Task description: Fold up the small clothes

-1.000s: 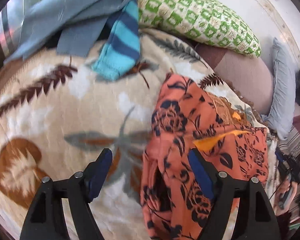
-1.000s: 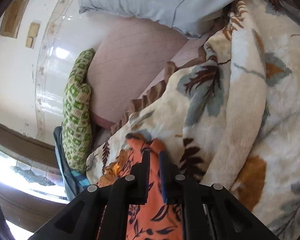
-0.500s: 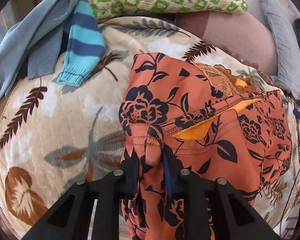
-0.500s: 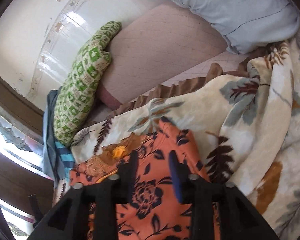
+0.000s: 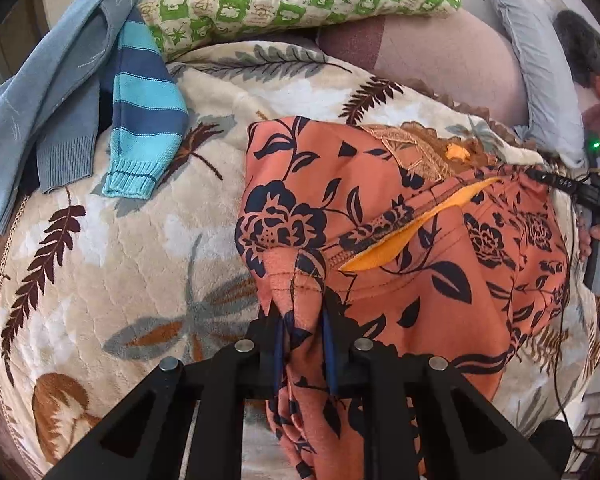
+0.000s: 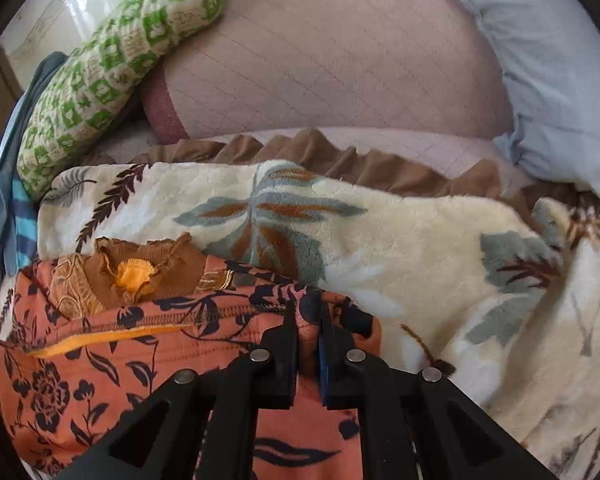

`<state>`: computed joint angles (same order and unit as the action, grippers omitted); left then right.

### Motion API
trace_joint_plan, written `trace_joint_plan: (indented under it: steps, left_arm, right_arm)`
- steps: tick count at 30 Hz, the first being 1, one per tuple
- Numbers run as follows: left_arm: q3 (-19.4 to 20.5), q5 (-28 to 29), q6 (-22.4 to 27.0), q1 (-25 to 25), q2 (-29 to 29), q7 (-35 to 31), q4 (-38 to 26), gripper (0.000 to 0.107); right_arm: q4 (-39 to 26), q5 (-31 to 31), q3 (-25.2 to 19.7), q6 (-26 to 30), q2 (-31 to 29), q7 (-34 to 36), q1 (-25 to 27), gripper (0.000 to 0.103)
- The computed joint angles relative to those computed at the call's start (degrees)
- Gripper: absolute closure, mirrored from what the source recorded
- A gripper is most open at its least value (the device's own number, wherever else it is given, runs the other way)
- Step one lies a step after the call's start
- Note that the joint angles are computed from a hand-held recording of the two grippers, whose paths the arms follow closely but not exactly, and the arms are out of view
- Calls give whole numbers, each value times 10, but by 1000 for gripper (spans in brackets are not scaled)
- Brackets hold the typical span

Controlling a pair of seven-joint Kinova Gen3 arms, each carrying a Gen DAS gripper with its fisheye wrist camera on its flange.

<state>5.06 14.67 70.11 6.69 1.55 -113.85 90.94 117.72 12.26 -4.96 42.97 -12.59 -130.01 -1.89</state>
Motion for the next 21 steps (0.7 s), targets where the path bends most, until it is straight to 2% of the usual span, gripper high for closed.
trace_joint_plan:
  steps: [5,7,12,16,19,21]
  left_arm:
    - [2,-13,9,5,-4,8,-7,84]
    - [2,-20,-1,6,-9,14,-2,77]
    - [17,-66,-25,27,1,53,-2,77]
    - [20,-79,-37,38,2,71,-8,97]
    - [30,-120,-60,54,-15,68,-9,99]
    - [24,-109,-56,52,-16,47,-31,99]
  right_arm:
    - [29,-27,11,-25,-102,6,17,95]
    - [27,-31,-2,-31,-120,0,27,95]
    - [27,-25,-46,-26,-129,-14,48,95]
    - [35,-31,-43,-32,-141,-21,50,95]
    - [30,-18,-50,-25,-159,-20,65,95]
    - [23,-8,-50,-19,-167,-17,76,95]
